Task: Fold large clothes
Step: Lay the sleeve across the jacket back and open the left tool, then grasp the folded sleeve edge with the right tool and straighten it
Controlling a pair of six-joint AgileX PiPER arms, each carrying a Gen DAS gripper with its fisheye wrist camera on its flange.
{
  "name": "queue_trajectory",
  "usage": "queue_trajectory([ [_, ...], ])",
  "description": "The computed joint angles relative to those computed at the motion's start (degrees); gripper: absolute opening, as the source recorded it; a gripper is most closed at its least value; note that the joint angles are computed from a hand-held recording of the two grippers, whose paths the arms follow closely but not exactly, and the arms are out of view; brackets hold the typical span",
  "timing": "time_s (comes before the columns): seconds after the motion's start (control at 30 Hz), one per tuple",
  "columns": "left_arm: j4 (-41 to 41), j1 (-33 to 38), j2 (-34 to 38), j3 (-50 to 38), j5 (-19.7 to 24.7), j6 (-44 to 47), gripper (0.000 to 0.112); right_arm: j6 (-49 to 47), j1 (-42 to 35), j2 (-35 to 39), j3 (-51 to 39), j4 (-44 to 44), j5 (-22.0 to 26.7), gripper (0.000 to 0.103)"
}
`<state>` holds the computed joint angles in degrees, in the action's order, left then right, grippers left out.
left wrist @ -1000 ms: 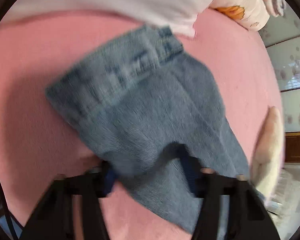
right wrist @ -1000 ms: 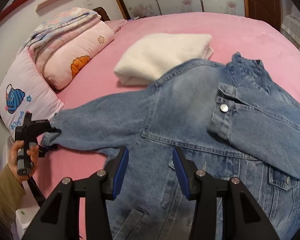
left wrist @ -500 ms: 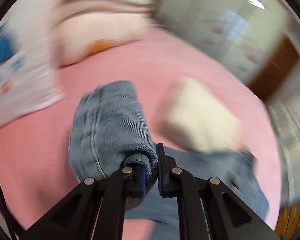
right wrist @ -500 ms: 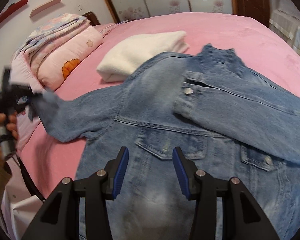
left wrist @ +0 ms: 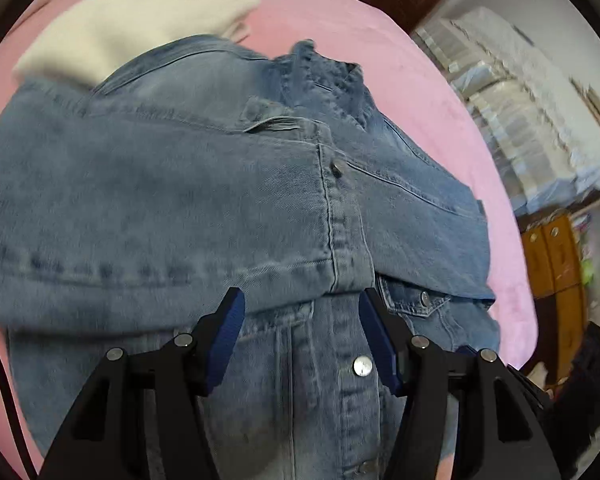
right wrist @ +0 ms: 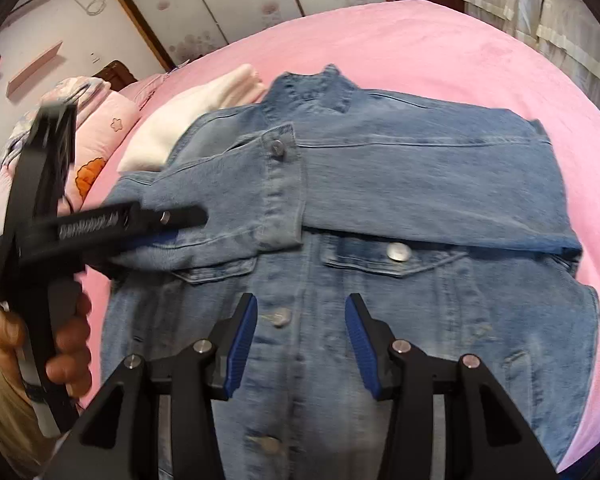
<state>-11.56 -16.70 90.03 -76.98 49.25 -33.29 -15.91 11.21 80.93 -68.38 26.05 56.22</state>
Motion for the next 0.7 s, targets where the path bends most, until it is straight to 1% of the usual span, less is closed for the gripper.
queue_trajectory([
  [0.07,1.8,-0.4,-3.4,4.0,-1.9,-2.6,0.058,-1.7,-1.6,0.7,0.1,1.2,0.4,0.046],
  [0.17,5.4,-1.2,-9.6,10.1,-2.9,-5.4,0.058,-3.4,-2.7,2.4,-0.4,3.6,1.1,0.046],
  [0.23,11.4,-4.1,-16.4,14.5,-0.4,-10.6,0.058,-4.7,-3.2,4.2,-1.2,6.4,1.9,0.046],
  [0.27,13.2,-4.7,-19.3,15.9,1.3,-11.9,0.058,-5.3,-3.3,5.1,-1.7,7.7,2.1,0.046],
  [0.3,15.7,-6.1,-21.4,17.5,2.1,-14.4,0.058,-5.8,-3.3,6.1,-2.0,9.1,2.3,0.046],
  [0.33,16.2,-5.9,-23.8,18.6,3.5,-14.6,0.058,-6.2,-3.3,6.5,-1.9,10.4,2.5,0.046],
  [0.37,17.9,-6.9,-25.7,20.1,4.2,-16.8,0.058,-6.7,-3.3,7.3,-2.1,11.9,2.8,0.046],
  [0.43,19.4,-7.6,-27.5,22.2,4.6,-19.3,0.058,-7.2,-2.9,8.8,-2.4,14.2,2.4,0.046],
  [0.53,23.0,-9.0,-30.3,25.5,5.6,-24.3,0.058,-8.4,-1.9,11.0,-2.4,17.2,0.3,0.046],
  [0.7,24.0,-7.9,-31.4,28.0,4.9,-24.7,0.058,-10.2,-1.4,15.5,-2.9,22.0,-1.8,0.046],
])
